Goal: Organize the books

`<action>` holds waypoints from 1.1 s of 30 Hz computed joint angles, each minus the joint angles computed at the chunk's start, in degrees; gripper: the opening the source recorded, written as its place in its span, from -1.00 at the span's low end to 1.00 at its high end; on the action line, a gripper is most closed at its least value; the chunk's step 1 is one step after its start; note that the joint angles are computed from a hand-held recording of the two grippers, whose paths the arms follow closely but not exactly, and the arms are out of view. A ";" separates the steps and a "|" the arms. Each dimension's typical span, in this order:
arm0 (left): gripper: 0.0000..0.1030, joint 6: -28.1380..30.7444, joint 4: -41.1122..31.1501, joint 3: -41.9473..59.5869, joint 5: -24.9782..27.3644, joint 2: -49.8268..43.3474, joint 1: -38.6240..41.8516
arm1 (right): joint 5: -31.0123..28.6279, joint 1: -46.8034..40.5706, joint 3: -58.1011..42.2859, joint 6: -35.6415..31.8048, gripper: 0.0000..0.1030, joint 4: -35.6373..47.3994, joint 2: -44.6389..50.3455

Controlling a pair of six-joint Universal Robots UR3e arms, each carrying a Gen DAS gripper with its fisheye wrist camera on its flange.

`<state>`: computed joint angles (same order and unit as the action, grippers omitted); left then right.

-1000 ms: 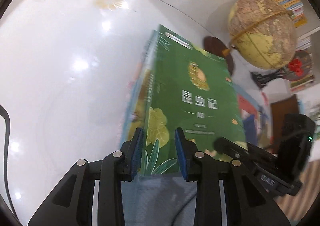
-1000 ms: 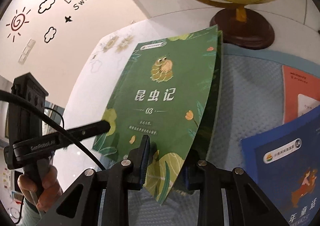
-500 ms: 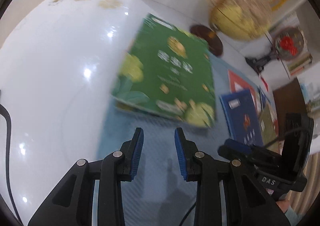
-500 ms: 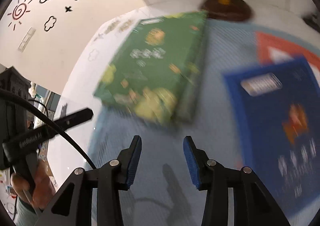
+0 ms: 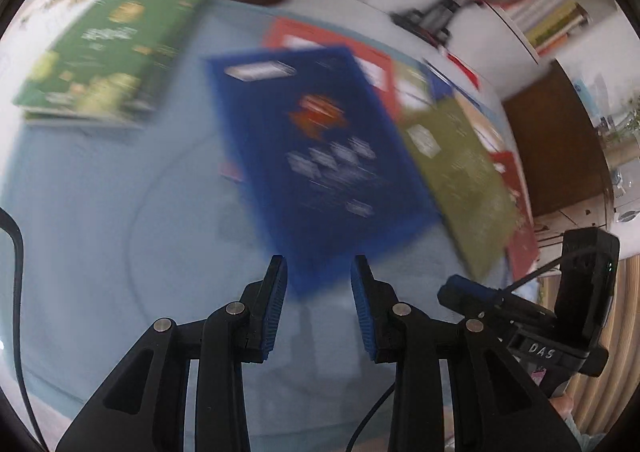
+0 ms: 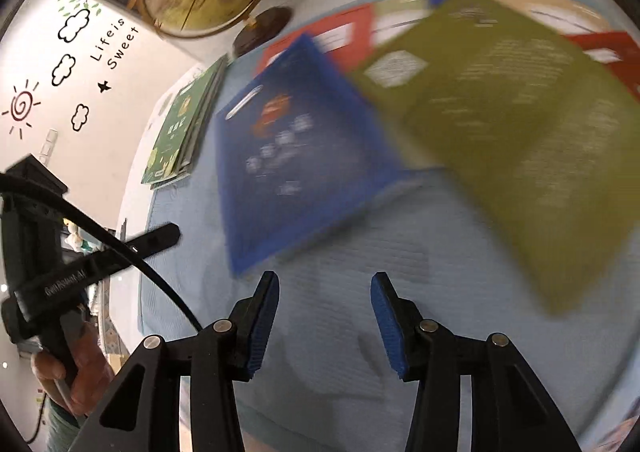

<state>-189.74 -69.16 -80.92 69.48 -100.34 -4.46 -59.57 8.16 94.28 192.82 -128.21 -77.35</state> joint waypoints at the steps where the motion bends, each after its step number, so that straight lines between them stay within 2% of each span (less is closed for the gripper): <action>1: -0.42 -2.82 1.20 0.04 1.28 -0.12 -2.62 | 1.89 -3.45 3.46 -3.87 -0.06 1.42 -3.35; 2: -0.42 -6.10 2.71 0.42 2.72 -0.58 -5.64 | 2.81 -6.51 5.85 -7.43 0.02 3.42 -6.11; 5: -0.42 -14.46 5.39 1.72 6.04 -1.24 -13.67 | 4.93 -14.97 8.82 -19.00 0.04 12.95 -11.41; 8: -0.40 -20.28 5.92 1.69 10.56 0.61 -20.29 | 5.24 -20.46 6.95 -28.97 0.04 23.66 -13.51; 10: -0.40 -23.33 5.88 0.18 12.66 2.84 -23.58 | 4.99 -21.76 4.03 -32.78 0.05 28.44 -13.10; 14: -0.40 -28.20 4.67 -2.27 17.32 6.37 -28.63 | 6.20 -23.97 5.08 -36.58 0.04 31.73 -17.35; 19: -0.40 -35.50 9.80 -10.49 21.88 13.98 -33.58 | 9.52 -24.73 11.40 -37.03 0.05 36.39 -27.08; 21: -0.40 -40.65 11.24 -15.20 23.95 18.27 -36.26 | 8.91 -23.80 13.39 -36.90 0.05 38.74 -31.55; 24: -0.40 -49.17 12.12 -20.17 28.55 23.39 -41.67 | 10.03 -22.56 14.55 -39.75 0.05 46.84 -37.98; 26: -0.40 -54.98 9.64 -21.37 33.23 25.69 -46.55 | 9.61 -20.89 15.18 -40.53 0.05 48.71 -40.56; 28: -0.40 -58.73 7.88 -21.89 35.79 27.06 -49.57 | 9.52 -20.19 16.45 -40.87 0.05 50.96 -44.37; 30: -0.40 -62.14 7.48 -22.05 38.40 27.55 -52.43 | 10.41 -22.70 16.90 -44.33 0.04 57.13 -48.91; 33: -0.40 -63.36 7.72 -20.51 39.96 25.84 -54.47 | 9.92 -30.97 15.83 -54.08 0.05 70.69 -56.37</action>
<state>-253.10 -61.43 -101.43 109.44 -74.50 -58.93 -49.65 -22.81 110.11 138.75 -57.52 -133.72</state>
